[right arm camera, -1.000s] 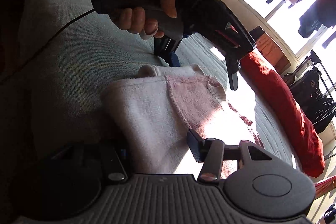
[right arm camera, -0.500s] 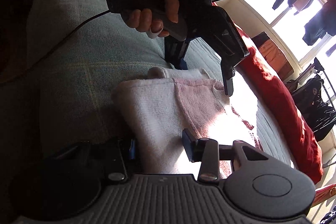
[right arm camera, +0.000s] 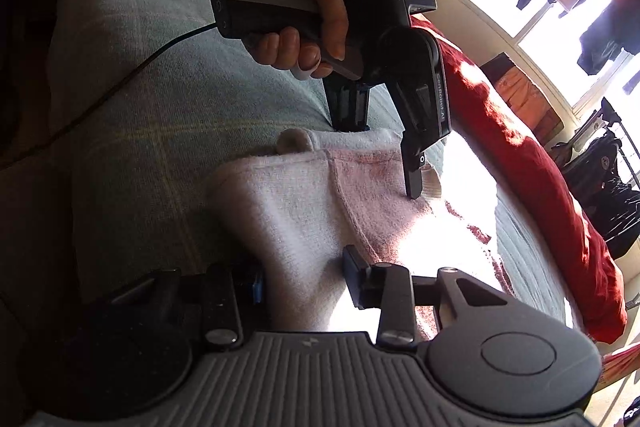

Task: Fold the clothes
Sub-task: 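Close both grippers on the sweater edge, then lift the held edge with both grippers and fold it across the sweater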

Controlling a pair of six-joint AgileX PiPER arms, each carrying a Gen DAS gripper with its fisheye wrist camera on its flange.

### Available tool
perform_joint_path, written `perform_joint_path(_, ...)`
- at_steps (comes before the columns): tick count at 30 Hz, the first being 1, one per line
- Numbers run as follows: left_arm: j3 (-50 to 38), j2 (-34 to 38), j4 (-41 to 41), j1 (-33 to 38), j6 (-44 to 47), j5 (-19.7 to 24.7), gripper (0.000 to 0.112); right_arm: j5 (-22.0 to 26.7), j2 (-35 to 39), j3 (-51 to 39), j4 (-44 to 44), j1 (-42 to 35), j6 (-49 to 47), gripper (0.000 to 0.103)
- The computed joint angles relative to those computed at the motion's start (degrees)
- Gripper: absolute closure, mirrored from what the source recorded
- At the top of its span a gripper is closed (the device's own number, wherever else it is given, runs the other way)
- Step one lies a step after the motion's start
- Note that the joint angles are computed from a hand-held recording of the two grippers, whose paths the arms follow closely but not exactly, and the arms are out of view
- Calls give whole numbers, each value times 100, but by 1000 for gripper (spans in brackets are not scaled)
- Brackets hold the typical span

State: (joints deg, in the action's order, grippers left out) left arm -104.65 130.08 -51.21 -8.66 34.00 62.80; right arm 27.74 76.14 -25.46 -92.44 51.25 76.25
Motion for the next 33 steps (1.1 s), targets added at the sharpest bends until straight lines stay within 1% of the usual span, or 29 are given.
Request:
perform_joint_path(1,63,-80,80,-28,-31,-77,80,52,-29,23,32,69,15,80)
perform_joint_path(2,144,-161,131,-50,-47,-159,82,107,-60,44,74,141,21,82)
perform_joint_path(5,361,-398,295,-128,-150,-402,83,223,-159,93,63,246,12,86)
perform_joint_path(6,405,-466,371,-165,-207,-468,83,261,-191,109,56,279,8,87)
perform_joint_path(9,424,-617,507,-217,-367,-524,84,88,-323,135,-118,50,63,89)
perform_joint_path(11,432,-731,553,-239,-387,-544,85,52,-464,150,-46,3,-7,92)
perform_joint_path(13,387,-851,642,-293,-473,-549,86,56,-630,168,62,-13,-107,92)
perform_joint_path(15,342,-959,765,-361,-586,-574,87,116,-728,181,76,11,-123,92)
perform_joint_path(22,100,-1220,1616,-784,-1231,-724,91,364,-1163,323,161,134,-173,93)
perform_joint_path(26,-107,-1327,2228,-1056,-1659,-698,91,382,-1458,429,162,45,-216,93)
perform_joint_path(31,-649,-1308,3257,-1503,-2275,-393,91,409,-1764,571,168,19,-184,93)
perform_joint_path(33,-948,-1252,3711,-1723,-2518,-205,92,503,-1934,649,195,99,-148,93)
